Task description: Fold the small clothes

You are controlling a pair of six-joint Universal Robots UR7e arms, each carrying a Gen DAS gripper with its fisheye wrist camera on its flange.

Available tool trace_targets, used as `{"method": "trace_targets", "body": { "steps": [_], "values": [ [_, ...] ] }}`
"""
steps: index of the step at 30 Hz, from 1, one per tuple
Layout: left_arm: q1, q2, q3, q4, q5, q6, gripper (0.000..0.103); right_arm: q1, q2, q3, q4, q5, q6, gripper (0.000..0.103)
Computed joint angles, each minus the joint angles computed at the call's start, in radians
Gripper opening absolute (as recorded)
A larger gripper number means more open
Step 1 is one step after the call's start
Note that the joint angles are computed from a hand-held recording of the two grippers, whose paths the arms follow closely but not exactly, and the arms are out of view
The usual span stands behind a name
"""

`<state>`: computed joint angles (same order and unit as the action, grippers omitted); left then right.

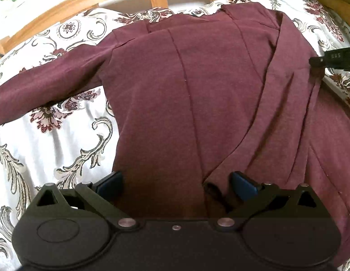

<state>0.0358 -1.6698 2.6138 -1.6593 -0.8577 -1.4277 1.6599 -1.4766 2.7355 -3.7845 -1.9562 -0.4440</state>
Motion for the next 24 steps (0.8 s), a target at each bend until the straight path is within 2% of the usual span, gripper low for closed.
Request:
{"method": "trace_targets", "body": {
  "steps": [2, 7, 9, 13, 15, 20, 22, 24],
  "values": [
    [0.005, 0.003, 0.000, -0.005, 0.000, 0.002, 0.103, 0.011, 0.000, -0.002, 0.010, -0.017, -0.008, 0.013],
    [-0.006, -0.016, -0.003, 0.013, -0.008, -0.020, 0.102, 0.078, 0.021, 0.002, 0.008, -0.109, 0.016, 0.037],
    [-0.025, -0.049, -0.002, 0.042, -0.012, -0.060, 0.102, 0.130, 0.027, 0.006, 0.007, -0.148, 0.004, 0.060],
    [-0.060, -0.141, -0.021, 0.161, -0.012, -0.190, 0.102, 0.246, 0.027, 0.019, 0.054, -0.188, -0.012, 0.076],
    [-0.077, -0.186, -0.051, 0.276, -0.008, -0.279, 0.102, 0.308, 0.047, 0.024, 0.069, -0.212, -0.027, 0.087],
    [-0.118, -0.250, -0.193, 0.740, -0.027, -0.554, 0.102, 0.442, 0.025, 0.033, 0.182, -0.242, 0.009, 0.100],
    [-0.126, -0.265, -0.253, 0.924, -0.026, -0.573, 0.102, 0.493, 0.002, 0.035, 0.233, -0.257, 0.034, 0.101],
    [-0.115, -0.263, -0.310, 1.079, -0.024, -0.536, 0.102, 0.542, -0.021, 0.034, 0.284, -0.275, 0.060, 0.103]
  ]
}}
